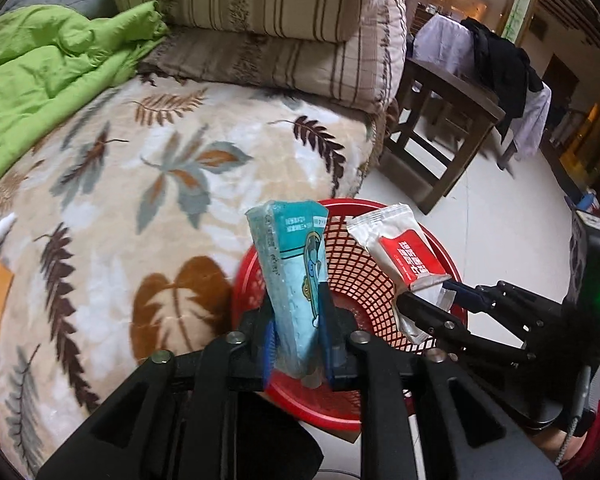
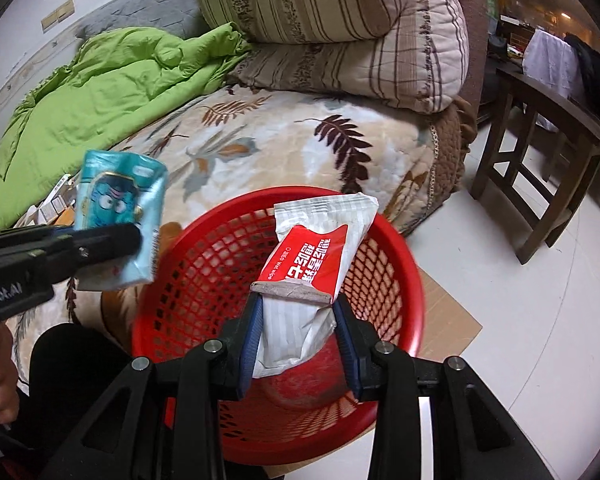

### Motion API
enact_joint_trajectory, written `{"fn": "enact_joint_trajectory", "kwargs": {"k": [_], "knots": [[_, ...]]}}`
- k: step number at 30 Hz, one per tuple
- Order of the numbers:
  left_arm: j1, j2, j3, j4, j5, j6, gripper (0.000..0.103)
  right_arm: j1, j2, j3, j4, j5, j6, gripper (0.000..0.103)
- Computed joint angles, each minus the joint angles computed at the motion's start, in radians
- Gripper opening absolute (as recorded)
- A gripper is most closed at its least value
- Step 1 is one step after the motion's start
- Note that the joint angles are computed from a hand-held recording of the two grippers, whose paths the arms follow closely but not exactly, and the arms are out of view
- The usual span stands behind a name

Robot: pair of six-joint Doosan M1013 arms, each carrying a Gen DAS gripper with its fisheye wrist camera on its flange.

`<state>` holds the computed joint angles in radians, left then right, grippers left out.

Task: Collect trash
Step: 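Open both grippers over the red basket, dropping packet and sachet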

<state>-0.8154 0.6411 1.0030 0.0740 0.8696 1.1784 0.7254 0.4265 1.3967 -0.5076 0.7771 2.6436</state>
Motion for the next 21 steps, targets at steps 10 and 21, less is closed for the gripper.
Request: {"fn": "enact_joint_trajectory", "kwargs": {"k": [10, 21], "knots": [[0.012, -0.043, 0.068, 0.091, -0.055, -0.134, 0.058, 0.002, -0.006, -0.001, -0.084, -0.003, 0.057, 0.058], [0.04, -0.233, 0.337, 0.535, -0.092, -0.761, 0.058, 0.066, 0.071, -0.165, -0.216, 0.042, -0.026, 0.079]]}}
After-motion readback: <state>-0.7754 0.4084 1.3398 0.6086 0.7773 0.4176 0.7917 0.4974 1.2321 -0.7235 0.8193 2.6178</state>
